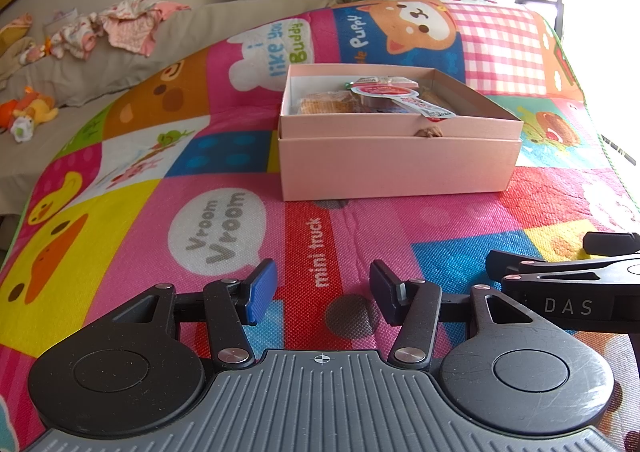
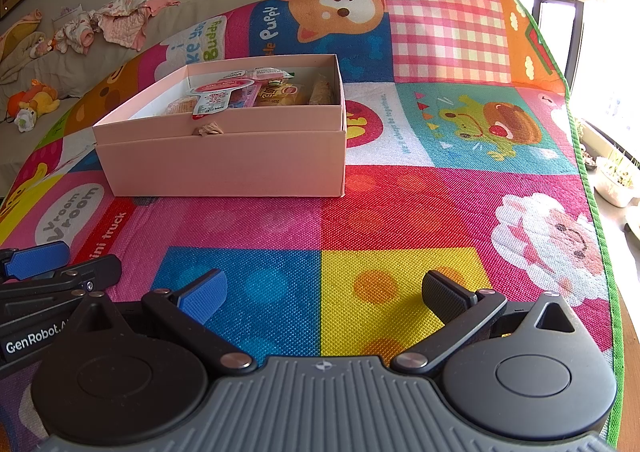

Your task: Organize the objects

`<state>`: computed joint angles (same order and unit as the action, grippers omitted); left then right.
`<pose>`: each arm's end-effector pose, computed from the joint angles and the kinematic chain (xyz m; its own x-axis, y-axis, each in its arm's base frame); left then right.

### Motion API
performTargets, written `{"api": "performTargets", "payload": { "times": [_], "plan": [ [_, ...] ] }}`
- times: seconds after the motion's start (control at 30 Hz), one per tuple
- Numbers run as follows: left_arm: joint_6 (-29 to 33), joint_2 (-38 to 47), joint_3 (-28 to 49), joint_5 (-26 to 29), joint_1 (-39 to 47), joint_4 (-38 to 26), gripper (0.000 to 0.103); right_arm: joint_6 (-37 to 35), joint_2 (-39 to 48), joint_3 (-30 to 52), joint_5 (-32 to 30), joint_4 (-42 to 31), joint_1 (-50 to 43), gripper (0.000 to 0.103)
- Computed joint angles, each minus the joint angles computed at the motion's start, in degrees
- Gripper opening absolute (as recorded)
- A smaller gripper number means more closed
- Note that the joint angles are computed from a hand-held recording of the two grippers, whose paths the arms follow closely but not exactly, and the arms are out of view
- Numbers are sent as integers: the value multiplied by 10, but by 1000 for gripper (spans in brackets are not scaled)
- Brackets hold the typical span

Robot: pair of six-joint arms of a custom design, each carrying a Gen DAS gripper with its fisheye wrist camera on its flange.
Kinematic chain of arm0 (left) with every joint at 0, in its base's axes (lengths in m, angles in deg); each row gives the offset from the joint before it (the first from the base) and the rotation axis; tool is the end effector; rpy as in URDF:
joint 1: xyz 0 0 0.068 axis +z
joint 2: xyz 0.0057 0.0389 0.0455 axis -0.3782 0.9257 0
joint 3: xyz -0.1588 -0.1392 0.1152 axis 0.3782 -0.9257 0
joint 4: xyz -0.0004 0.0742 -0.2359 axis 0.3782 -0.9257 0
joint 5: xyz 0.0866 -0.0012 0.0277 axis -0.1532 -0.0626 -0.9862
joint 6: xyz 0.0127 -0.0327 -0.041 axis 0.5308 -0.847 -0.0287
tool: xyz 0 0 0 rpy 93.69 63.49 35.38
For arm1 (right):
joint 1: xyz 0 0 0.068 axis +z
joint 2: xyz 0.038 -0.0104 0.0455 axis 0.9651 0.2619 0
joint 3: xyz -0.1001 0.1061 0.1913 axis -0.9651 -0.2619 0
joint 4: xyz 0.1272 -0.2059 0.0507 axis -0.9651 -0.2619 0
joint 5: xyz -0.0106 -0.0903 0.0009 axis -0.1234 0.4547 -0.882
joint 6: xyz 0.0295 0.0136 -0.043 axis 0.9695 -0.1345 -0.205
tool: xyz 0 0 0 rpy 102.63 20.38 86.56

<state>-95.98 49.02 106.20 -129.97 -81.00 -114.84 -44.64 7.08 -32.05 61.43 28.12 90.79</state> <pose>0.1409 -0.1798 0.1458 -0.5817 -0.1168 -0.8050 -0.2170 0.9760 0.0152 0.2042 0.0603 0.1430 -0.6001 -0.1930 -0.7763 -0.3234 0.9462 0.0148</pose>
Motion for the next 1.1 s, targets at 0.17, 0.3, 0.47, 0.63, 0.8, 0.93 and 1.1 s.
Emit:
{"api": "performTargets", "payload": {
  "times": [0.17, 0.3, 0.47, 0.63, 0.8, 0.93, 1.1],
  "plan": [
    [-5, 0, 0, -2, -4, -6, 58, 1, 6, 3, 1, 3, 1, 103],
    [-4, 0, 0, -1, -3, -5, 58, 1, 6, 2, 2, 4, 2, 103],
    [-6, -8, -6, 2, 2, 1, 59, 1, 7, 2, 2, 5, 2, 103],
    [-3, 5, 7, -1, 5, -10, 58, 1, 8, 2, 2, 6, 3, 103],
    [21, -10, -7, 8, 12, 12, 58, 3, 10, 3, 3, 7, 4, 103],
    [-3, -4, 1, 8, 13, 1, 56, 3, 8, 2, 3, 6, 4, 103],
    [-6, 5, 11, 10, 16, -11, 56, 2, 6, 3, 3, 4, 3, 103]
  ]
}}
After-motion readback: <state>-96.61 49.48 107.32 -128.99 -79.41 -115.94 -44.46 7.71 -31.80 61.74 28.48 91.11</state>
